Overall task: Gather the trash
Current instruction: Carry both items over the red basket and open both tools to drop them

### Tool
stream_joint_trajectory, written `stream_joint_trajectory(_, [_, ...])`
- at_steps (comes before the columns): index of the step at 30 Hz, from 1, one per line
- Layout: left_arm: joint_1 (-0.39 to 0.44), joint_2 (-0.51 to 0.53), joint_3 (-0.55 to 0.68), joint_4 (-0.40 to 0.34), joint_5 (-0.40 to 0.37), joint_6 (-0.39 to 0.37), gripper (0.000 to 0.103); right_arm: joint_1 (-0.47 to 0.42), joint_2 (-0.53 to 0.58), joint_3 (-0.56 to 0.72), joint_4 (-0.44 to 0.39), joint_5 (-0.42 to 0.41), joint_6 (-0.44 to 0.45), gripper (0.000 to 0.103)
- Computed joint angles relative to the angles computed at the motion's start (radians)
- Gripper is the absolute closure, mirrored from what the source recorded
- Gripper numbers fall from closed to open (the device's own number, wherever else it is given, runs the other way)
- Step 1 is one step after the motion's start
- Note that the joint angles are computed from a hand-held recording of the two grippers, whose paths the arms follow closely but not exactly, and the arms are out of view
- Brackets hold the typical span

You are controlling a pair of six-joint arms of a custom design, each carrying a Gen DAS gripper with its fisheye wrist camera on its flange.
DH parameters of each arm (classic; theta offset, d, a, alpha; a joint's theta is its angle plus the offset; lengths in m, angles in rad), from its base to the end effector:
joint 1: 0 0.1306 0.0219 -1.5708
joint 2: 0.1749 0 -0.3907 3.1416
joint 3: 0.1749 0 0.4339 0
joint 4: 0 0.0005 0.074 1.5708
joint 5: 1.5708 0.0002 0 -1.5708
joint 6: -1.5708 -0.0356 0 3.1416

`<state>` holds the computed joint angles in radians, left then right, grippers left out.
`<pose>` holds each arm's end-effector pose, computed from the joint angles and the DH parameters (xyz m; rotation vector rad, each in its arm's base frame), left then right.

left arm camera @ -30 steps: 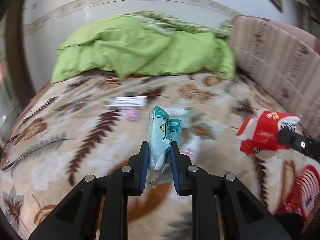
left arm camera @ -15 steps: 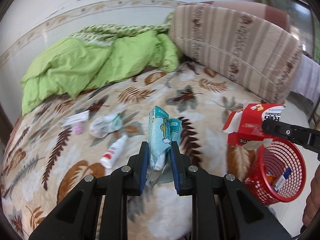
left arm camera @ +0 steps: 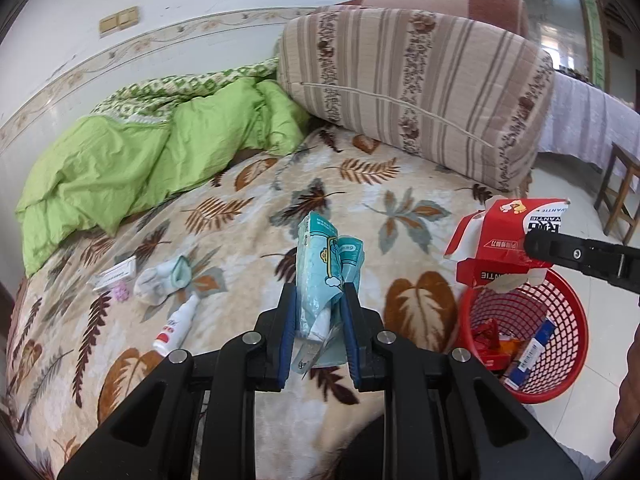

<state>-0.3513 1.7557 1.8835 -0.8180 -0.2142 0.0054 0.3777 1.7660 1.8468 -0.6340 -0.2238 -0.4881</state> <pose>0.6349 -0.2252 0.4822 0.2737 2.2260 0.0498 0.6369 0.2606 0.4726 -0.0163 2.2013 0.7382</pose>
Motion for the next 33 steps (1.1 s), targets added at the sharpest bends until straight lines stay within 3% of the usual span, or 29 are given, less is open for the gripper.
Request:
stream_joint_trajectory(5, [-0.024,0.018,0.025,-0.014,0.017,-0.025,0.082,-0.021,-0.048,-0.055,0.009,0.023,-0.013,0.098])
stream_joint_trajectory(8, [-0.036,0.04,0.063,-0.048,0.075,-0.034,0.082,-0.034,-0.08,-0.094,0.008,0.039,-0.02,0.098])
stream_joint_trajectory(13, [-0.059,0.119,0.194,-0.172,0.239,-0.06,0.082,-0.063,-0.124,-0.143,-0.014,0.071,-0.025,0.098])
stream_joint_trajectory(20, [-0.101,0.24,0.36,-0.307,0.334,-0.102,0.081,-0.105,-0.163,-0.205,-0.036,0.095,-0.045,0.098])
stream_joint_trajectory(24, [-0.111,0.31,0.455,-0.393,0.388,-0.107,0.077,-0.12,-0.158,-0.211,-0.059,0.084,-0.05,0.098])
stream_joint_trajectory(26, [-0.115,0.342,0.5,-0.432,0.41,-0.1,0.064,-0.127,-0.142,-0.194,-0.098,0.077,-0.049,0.098])
stream_joint_trajectory(27, [-0.117,0.343,0.499,-0.428,0.404,-0.098,0.056,-0.131,-0.131,-0.181,-0.126,0.07,-0.054,0.096])
stream_joint_trajectory(29, [-0.118,0.334,0.482,-0.412,0.397,-0.097,0.056,-0.139,-0.12,-0.174,-0.163,0.063,-0.077,0.088])
stream_joint_trajectory(33, [-0.102,0.31,0.45,-0.386,0.404,-0.07,0.055,-0.147,-0.123,-0.183,-0.17,0.071,-0.093,0.087])
